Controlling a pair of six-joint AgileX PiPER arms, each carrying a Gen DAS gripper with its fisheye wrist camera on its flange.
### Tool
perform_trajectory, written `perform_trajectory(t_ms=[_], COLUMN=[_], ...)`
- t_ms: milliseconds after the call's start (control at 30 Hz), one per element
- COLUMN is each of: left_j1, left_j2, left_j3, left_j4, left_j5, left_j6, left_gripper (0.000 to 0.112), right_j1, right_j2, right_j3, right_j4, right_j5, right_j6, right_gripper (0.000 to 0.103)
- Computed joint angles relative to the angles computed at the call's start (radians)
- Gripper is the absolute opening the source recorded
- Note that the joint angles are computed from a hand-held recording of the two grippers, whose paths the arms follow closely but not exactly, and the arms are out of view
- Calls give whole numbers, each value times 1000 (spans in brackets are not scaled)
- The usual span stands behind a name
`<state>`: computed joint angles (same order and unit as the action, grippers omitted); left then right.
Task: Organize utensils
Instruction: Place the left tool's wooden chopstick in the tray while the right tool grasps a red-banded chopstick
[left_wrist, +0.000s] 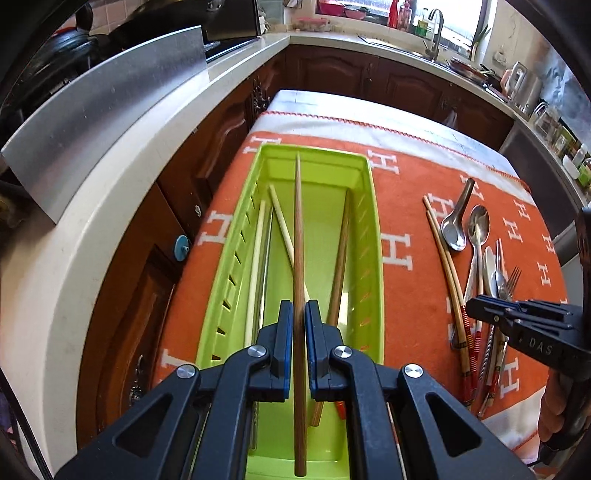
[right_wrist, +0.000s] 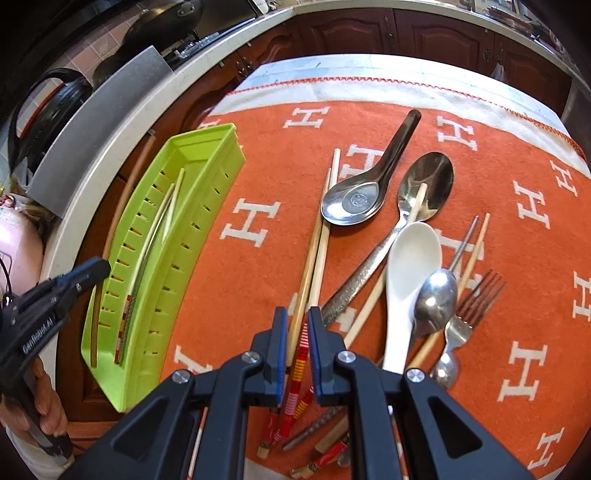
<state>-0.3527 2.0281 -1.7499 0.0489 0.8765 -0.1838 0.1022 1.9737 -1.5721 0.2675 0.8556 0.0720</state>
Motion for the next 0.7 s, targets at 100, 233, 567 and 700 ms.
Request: perform_trajectory(t_ms=[100, 233, 567, 700], left_j1=[2, 14, 54, 56], left_j2=[2, 2, -12, -14], left_j3=[6, 7, 24, 27], left_j4=[4, 11, -31, -34], left_j5=[-9, -16, -29, -29], left_j6=[-5, -24, -27, -27], left_gripper=[11, 14, 20, 20], right_j1=[10, 24, 79, 83], right_j2=[20, 44, 135, 162], right_j3=[-28, -61, -180, -232], right_j4=[-14, -34, -141, -149], right_j5=[16, 36, 86, 123], right_j6=[15, 33, 129, 163], right_gripper=[11, 11, 11, 9])
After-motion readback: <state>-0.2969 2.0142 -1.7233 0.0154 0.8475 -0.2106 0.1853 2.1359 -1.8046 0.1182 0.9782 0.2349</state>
